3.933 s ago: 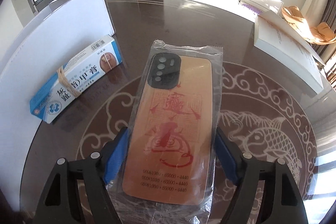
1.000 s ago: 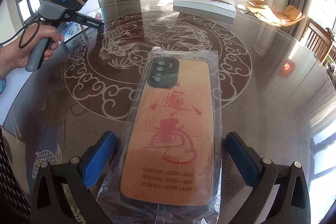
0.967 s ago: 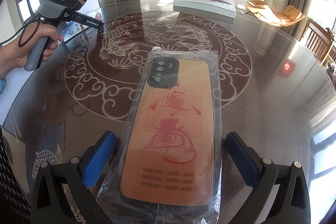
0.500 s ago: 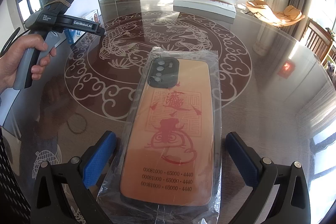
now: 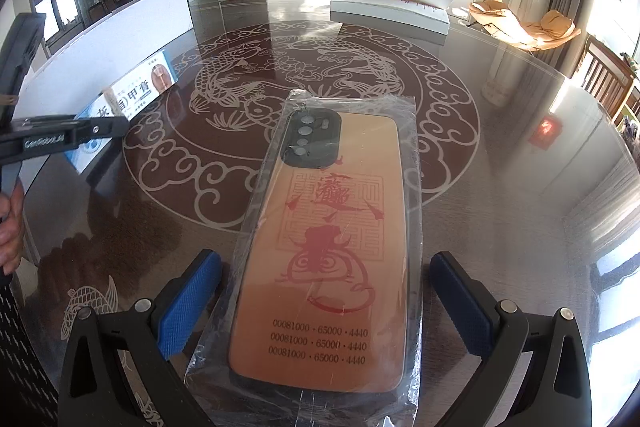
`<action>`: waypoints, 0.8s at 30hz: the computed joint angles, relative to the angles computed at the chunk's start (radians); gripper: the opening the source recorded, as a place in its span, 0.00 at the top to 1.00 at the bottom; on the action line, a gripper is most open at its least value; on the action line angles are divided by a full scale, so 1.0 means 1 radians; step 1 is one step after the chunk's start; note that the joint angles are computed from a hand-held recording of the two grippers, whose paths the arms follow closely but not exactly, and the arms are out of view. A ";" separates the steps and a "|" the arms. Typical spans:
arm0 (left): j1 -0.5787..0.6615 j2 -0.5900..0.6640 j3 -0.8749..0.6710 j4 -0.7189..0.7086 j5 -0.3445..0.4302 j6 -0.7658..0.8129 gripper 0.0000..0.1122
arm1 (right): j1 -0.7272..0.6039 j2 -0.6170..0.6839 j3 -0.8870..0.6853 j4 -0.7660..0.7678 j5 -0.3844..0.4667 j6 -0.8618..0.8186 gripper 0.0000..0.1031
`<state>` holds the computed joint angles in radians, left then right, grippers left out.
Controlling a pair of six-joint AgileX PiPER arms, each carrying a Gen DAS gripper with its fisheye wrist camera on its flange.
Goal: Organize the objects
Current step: 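Grasp the blue ointment box with the left tool while the right holds the phone case, then carry ointment box and phone case into the cardboard box and open both tools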
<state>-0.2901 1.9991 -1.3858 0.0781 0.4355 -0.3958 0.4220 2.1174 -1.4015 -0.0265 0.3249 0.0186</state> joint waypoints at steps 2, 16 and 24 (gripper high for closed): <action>-0.003 -0.061 0.109 -0.026 -0.066 -0.029 0.78 | 0.000 0.000 0.001 0.000 -0.001 0.000 0.00; -0.048 -0.116 0.220 0.255 -0.109 -0.322 0.78 | 0.000 -0.001 0.002 0.001 -0.002 -0.001 0.00; 0.036 -0.203 0.328 0.184 -0.184 -0.355 0.58 | 0.000 0.000 0.002 0.001 -0.002 -0.001 0.00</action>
